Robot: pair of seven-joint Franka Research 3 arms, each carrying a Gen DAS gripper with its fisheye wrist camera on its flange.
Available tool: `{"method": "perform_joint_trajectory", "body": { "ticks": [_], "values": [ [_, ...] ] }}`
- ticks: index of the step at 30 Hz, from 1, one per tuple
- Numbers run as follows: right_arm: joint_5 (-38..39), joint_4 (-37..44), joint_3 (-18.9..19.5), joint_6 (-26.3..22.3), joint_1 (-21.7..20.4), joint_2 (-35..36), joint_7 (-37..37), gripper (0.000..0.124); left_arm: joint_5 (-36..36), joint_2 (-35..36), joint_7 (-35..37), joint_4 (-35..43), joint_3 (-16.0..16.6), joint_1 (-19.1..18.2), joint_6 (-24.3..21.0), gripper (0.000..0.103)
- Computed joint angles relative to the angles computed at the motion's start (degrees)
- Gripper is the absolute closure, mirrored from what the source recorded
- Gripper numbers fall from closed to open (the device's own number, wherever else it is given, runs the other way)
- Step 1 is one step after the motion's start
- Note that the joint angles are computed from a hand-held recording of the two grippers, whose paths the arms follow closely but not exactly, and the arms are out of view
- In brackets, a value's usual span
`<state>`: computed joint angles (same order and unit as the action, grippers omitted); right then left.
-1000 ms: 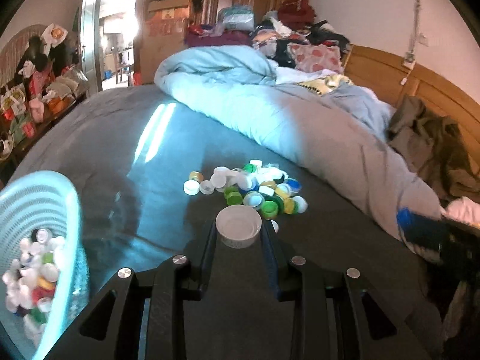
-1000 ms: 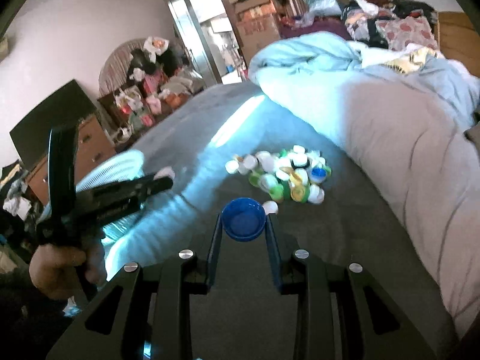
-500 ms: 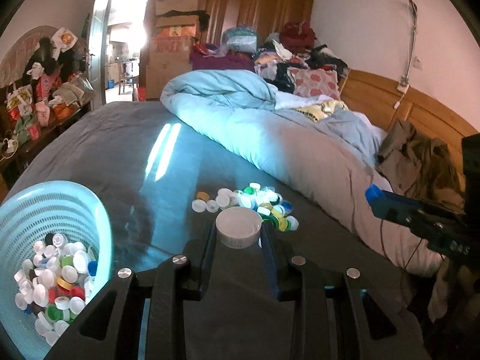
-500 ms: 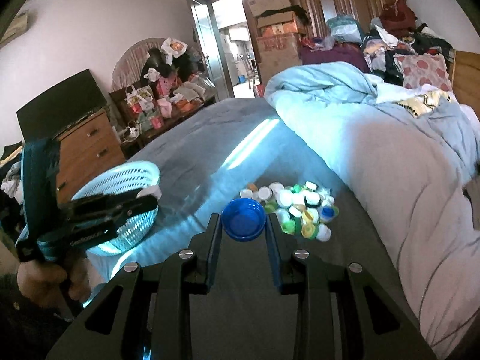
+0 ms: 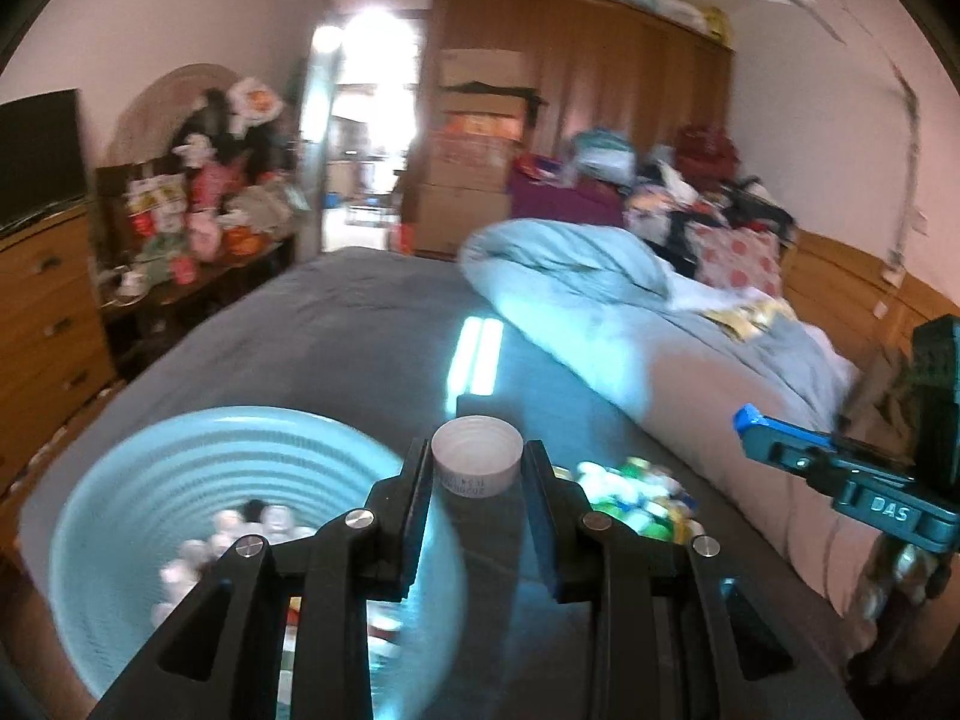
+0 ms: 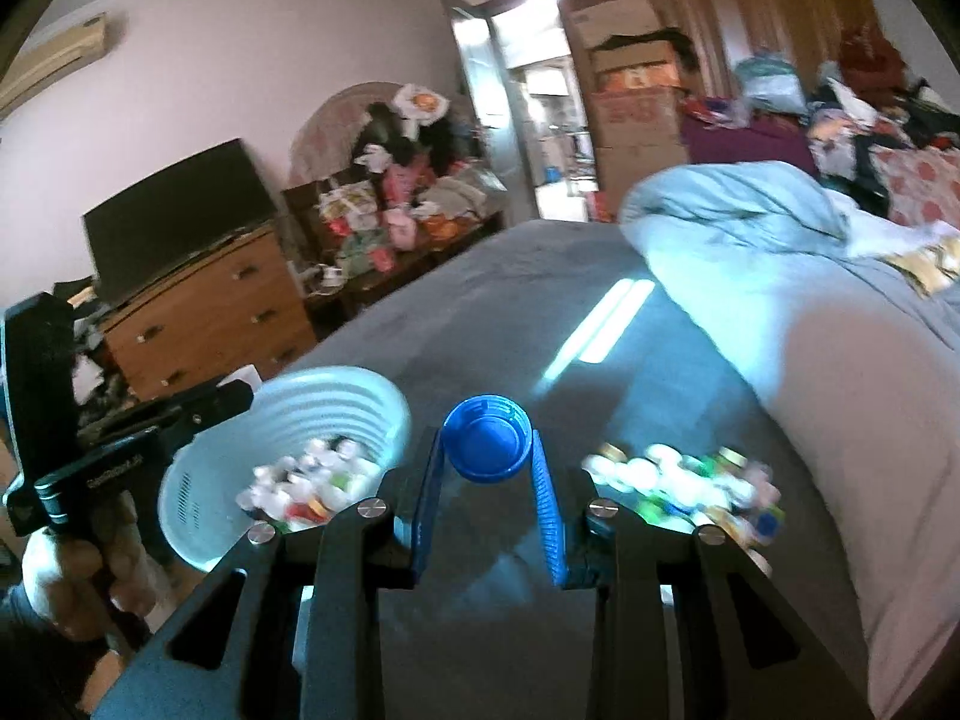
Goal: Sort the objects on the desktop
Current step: 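Carry the white and blue caps over the basket and open both tools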
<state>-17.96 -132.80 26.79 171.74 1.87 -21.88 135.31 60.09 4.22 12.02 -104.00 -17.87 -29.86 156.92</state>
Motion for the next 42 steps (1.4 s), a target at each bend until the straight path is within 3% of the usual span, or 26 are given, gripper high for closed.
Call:
{"method": "perform_joint_trajectory", "body": {
  "ticks": [5, 12, 22, 26, 37, 39, 40, 41, 42],
  "values": [
    [-3.5, 8.4, 1.5, 1.1, 0.7, 8.4, 0.4, 0.098, -0.6, -3.7, -2.7, -4.7, 0.6, 2.6, -0.6, 0.071],
    [-4.1, 18.3, -2.6, -1.8, 8.5, 18.1, -3.2, 0.098, -3.8, -7.3, -4.1, -10.0, 0.0, 6.5, -0.8, 0.071],
    [7.8, 28.6, -6.1, -9.3, 17.4, 28.0, -17.8, 0.098, -16.5, -8.0, 3.7, -12.9, -0.3, 8.5, -6.0, 0.071],
    [12.8, 30.2, -7.5, -11.0, 19.5, 29.6, -22.0, 0.098, -19.9, -7.7, 6.0, -13.7, -0.1, 8.8, -6.4, 0.071],
    [15.3, 31.1, -14.9, -11.8, 26.9, 30.0, -24.0, 0.098, -19.3, -6.6, 5.4, -12.5, -0.3, 8.7, -6.8, 0.070],
    [16.1, 31.9, -16.1, -12.0, 28.2, 30.5, -24.9, 0.097, -18.4, -6.5, 4.0, -12.2, -0.4, 8.6, -8.0, 0.052],
    [16.0, 32.2, -16.7, -12.4, 28.8, 30.6, -24.9, 0.095, -17.6, -6.5, 3.2, -11.9, -0.4, 8.6, -8.7, 0.030],
    [14.5, 32.1, -17.7, -12.5, 29.6, 30.4, -23.7, 0.079, -16.0, -6.6, 1.6, -11.7, -0.6, 8.4, -10.3, 0.018],
    [13.5, 31.9, -18.2, -11.7, 30.2, 30.3, -22.7, 0.065, -14.5, -6.8, 0.4, -11.5, -0.7, 8.4, -11.3, 0.017]
  ]
}}
